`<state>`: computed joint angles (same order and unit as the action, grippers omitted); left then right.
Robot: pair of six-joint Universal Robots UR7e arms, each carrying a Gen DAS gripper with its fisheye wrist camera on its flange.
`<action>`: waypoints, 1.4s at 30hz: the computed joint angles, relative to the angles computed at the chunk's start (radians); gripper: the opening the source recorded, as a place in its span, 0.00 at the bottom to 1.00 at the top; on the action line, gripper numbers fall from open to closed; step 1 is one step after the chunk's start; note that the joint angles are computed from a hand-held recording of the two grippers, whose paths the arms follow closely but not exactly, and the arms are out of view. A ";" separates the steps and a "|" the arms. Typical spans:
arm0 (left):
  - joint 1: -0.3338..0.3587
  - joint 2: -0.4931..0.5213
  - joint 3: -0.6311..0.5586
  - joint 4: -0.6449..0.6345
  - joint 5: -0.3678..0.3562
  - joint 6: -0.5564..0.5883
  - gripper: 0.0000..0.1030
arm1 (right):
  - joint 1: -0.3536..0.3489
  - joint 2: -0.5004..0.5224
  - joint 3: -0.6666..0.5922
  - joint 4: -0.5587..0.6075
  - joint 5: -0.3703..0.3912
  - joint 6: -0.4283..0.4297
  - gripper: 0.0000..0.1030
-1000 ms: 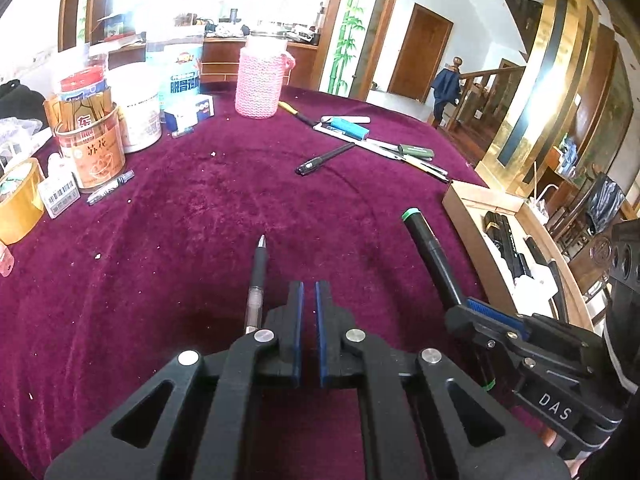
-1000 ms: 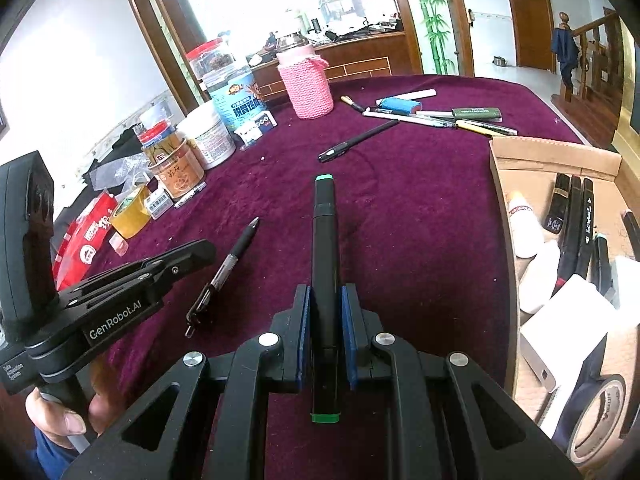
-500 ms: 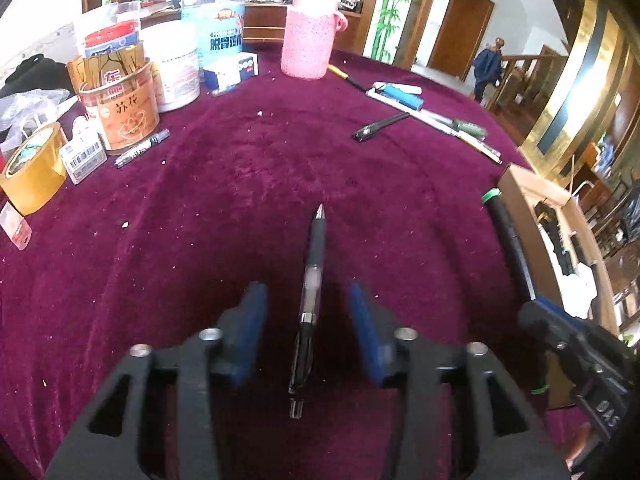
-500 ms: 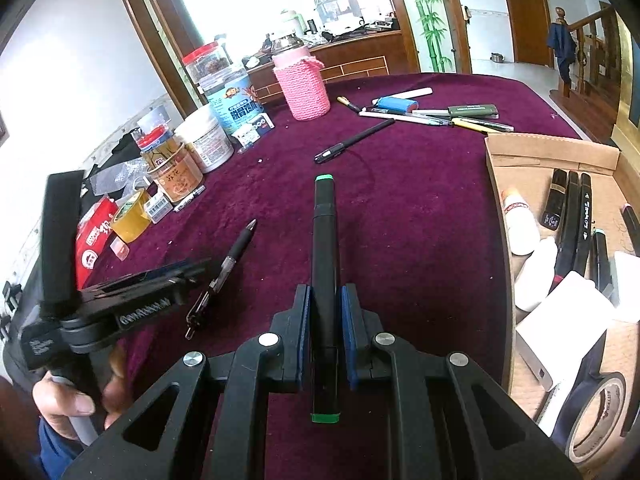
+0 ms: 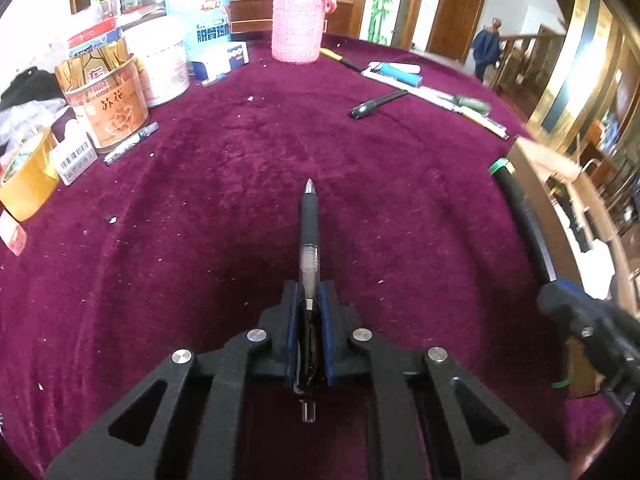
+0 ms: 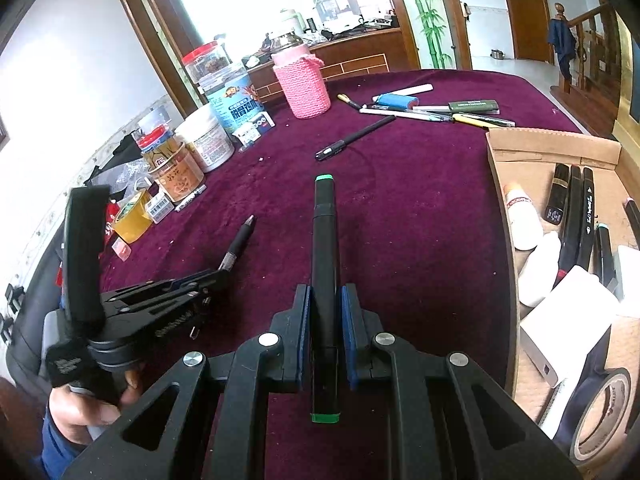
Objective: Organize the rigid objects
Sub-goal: 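Grasp the black ballpoint pen with the left gripper while the right holds the marker, then carry the pen and green-capped marker over the cardboard tray with both grippers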
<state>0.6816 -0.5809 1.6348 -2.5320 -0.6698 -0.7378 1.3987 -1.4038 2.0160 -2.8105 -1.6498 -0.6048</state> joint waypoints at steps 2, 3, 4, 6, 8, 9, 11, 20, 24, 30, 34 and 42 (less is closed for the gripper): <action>-0.006 -0.001 0.009 -0.044 0.003 0.025 0.08 | 0.000 0.000 0.001 -0.009 -0.001 0.003 0.13; -0.008 -0.002 0.015 -0.071 -0.003 0.038 0.08 | -0.001 -0.001 0.001 -0.009 0.000 0.003 0.13; -0.009 -0.002 0.019 -0.097 -0.011 0.055 0.08 | -0.002 -0.001 0.000 -0.010 0.000 0.004 0.13; -0.012 -0.001 0.024 -0.133 -0.016 0.074 0.08 | -0.003 0.000 0.001 -0.010 -0.001 0.006 0.13; -0.014 0.000 0.026 -0.160 -0.026 0.094 0.08 | -0.003 -0.001 0.002 -0.011 -0.003 0.006 0.13; -0.015 0.000 0.028 -0.169 -0.027 0.095 0.08 | -0.003 -0.002 0.003 -0.012 -0.001 0.007 0.13; -0.016 0.000 0.031 -0.192 -0.035 0.107 0.08 | -0.003 -0.002 0.003 -0.014 0.000 0.005 0.13; -0.021 0.006 0.031 -0.227 -0.044 0.133 0.08 | -0.003 -0.005 0.005 -0.019 0.003 0.008 0.13; -0.022 0.005 0.034 -0.233 -0.049 0.133 0.08 | -0.004 -0.008 0.006 -0.024 0.005 0.008 0.13; -0.027 0.005 0.041 -0.263 -0.059 0.152 0.08 | -0.006 -0.009 0.005 -0.029 0.007 0.017 0.13; -0.035 0.011 0.046 -0.314 -0.068 0.193 0.08 | -0.009 -0.015 0.006 -0.036 0.019 0.023 0.13; -0.060 0.025 0.037 -0.374 -0.085 0.248 0.08 | -0.024 -0.024 -0.002 -0.055 0.037 0.052 0.13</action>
